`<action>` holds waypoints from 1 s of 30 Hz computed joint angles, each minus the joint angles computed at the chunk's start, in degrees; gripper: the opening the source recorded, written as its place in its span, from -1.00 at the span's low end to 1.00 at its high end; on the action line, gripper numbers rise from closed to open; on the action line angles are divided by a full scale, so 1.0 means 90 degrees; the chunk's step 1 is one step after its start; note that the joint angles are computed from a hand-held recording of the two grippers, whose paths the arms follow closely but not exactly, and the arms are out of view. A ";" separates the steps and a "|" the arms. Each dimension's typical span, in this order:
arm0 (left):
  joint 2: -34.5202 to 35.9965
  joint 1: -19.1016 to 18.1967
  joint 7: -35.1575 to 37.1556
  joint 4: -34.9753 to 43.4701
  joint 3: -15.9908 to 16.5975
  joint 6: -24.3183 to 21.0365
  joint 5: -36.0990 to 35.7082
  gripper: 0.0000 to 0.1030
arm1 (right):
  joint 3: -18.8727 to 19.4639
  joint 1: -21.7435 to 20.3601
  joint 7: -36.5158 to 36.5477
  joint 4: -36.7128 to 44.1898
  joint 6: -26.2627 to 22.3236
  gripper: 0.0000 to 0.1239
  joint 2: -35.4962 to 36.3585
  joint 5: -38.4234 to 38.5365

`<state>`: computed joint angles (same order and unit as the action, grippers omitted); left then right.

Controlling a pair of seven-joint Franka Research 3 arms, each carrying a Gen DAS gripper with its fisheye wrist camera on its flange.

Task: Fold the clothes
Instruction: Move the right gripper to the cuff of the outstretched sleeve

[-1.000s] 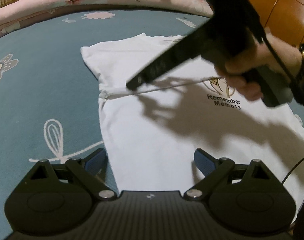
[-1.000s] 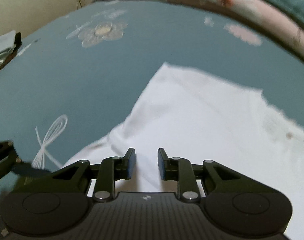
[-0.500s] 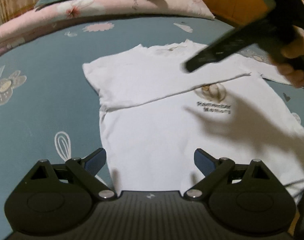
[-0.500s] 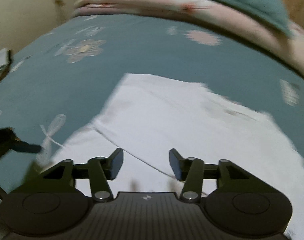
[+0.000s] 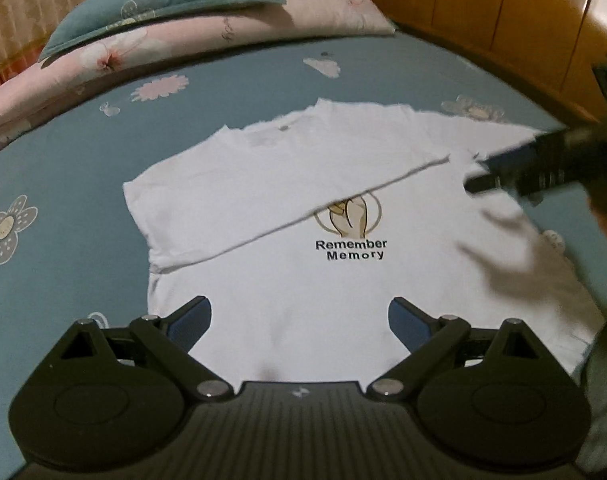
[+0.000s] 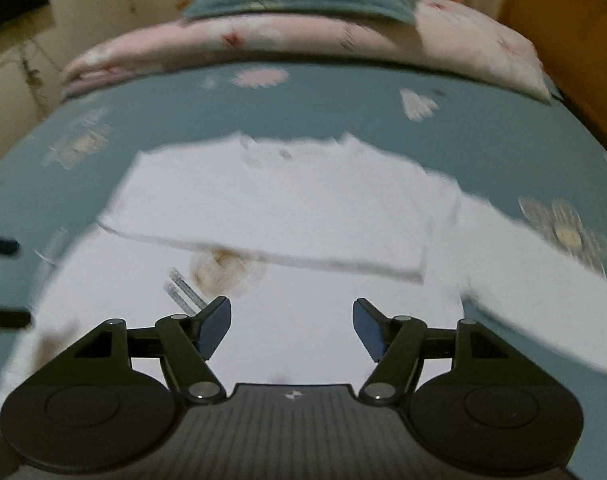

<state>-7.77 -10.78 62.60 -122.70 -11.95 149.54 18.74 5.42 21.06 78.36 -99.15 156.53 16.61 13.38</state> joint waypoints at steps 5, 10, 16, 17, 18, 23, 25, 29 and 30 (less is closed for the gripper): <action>0.0716 -0.0137 -0.0496 0.0580 -0.0190 -0.0356 0.0499 0.85 | -0.0048 0.0083 0.0131 -0.0863 0.0674 0.16 -0.0026 -0.0099; 0.1412 -0.0404 -0.0688 0.1162 -0.0217 -0.0578 0.0564 0.85 | 0.0032 0.0092 0.0140 -0.1686 0.1429 0.25 -0.0294 0.0027; 0.2116 -0.0772 -0.0992 0.1711 -0.0155 -0.0419 0.0982 0.85 | 0.0420 -0.0241 -0.0298 -0.2469 0.1953 0.35 -0.0756 0.0884; 0.2195 -0.0820 -0.1083 0.1759 -0.0132 -0.0387 0.1026 0.85 | 0.0514 -0.0312 -0.0489 -0.2524 0.2023 0.37 -0.0779 0.1114; 0.2264 -0.0865 -0.1187 0.1794 -0.0107 -0.0353 0.1071 0.85 | 0.0607 -0.0380 -0.0689 -0.2573 0.2089 0.39 -0.0799 0.1351; 0.2384 -0.0945 -0.1619 0.1633 -0.0013 -0.0060 0.1118 0.91 | 0.1350 -0.0924 -0.2420 -0.2590 0.2230 0.56 -0.0828 0.3379; 0.2344 -0.0985 -0.1802 0.1502 0.0047 0.0127 0.1351 0.99 | 0.1407 -0.0928 -0.2866 -0.2561 0.2250 0.59 -0.0819 0.3874; 0.2343 -0.0879 -0.1639 0.1430 -0.0007 0.0315 0.1175 0.99 | 0.1182 -0.0631 -0.3168 -0.2554 0.2341 0.66 -0.0783 0.4100; 0.2333 -0.0855 -0.1562 0.1401 -0.0016 0.0368 0.1143 0.99 | 0.0978 -0.0426 -0.2928 -0.2600 0.2392 0.66 -0.0782 0.3766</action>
<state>13.23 -18.47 48.54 -110.09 -12.09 152.85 29.02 14.22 17.23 52.01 -122.55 178.06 9.57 47.27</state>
